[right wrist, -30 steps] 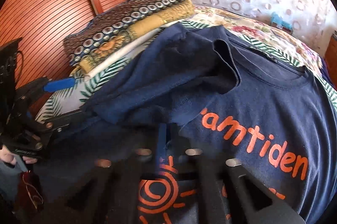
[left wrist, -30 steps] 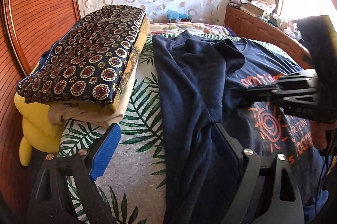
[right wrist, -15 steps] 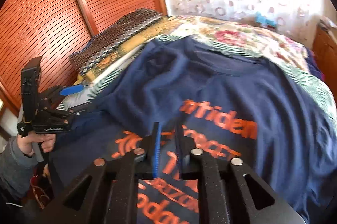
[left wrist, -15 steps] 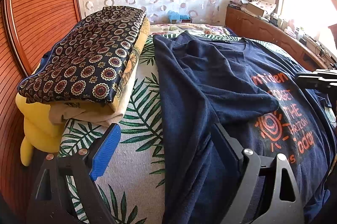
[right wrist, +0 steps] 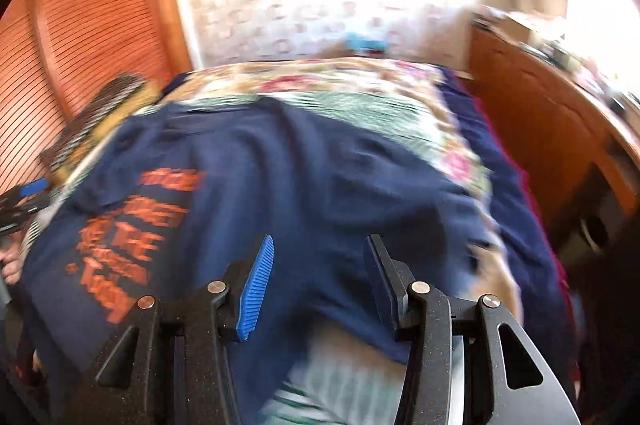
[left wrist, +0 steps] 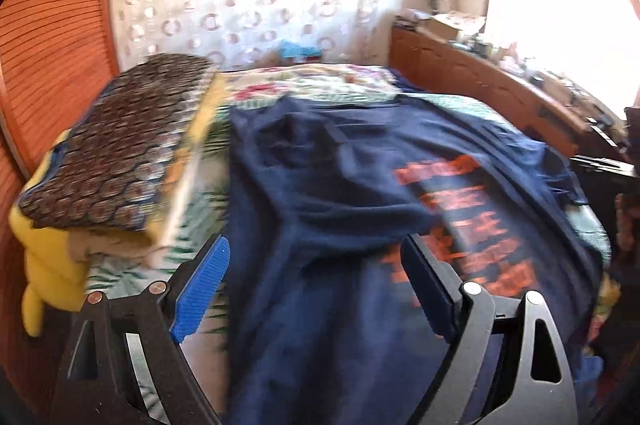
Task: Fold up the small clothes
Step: 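Move the right gripper to the shirt's other side and grasp its sleeve edge, then fold the gripped sleeve side over the print with the right gripper, release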
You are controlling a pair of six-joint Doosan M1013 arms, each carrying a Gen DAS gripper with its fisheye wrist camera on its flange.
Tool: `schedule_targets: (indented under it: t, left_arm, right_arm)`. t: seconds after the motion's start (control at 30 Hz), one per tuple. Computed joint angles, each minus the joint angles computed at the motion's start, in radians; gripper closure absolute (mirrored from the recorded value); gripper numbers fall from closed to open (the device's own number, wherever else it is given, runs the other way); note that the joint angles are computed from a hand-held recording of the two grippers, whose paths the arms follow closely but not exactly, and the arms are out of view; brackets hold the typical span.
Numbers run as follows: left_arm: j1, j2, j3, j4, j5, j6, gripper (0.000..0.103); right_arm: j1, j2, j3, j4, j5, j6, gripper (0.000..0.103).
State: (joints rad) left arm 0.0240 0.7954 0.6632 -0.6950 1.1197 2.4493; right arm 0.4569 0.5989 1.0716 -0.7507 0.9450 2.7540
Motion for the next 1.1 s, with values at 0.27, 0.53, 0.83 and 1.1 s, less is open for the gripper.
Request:
schedule_targets:
  t: [0.27,0.53,0.83,1.1]
  left_arm:
    - [-0.063,-0.023,0.05,0.035,0.046,0.067,0.015]
    - [-0.108,-0.027,0.075,0.152,0.074,0.093,0.015]
    - [-0.112,-0.022,0.076,0.166,0.089,0.079,0.013]
    - [-0.113,-0.02,0.075,0.166,0.087,0.075,0.013]
  right_arm:
    - [-0.028,-0.043,0.089,0.04,-0.016,0.119,0.054]
    - [-0.047,-0.073,0.123,0.066,-0.056,0.11,0.054]
    - [-0.054,-0.058,0.121,0.077,-0.076,0.034,0.098]
    - [-0.036,-0.056,0.077,-0.084,-0.097,0.09,0.1]
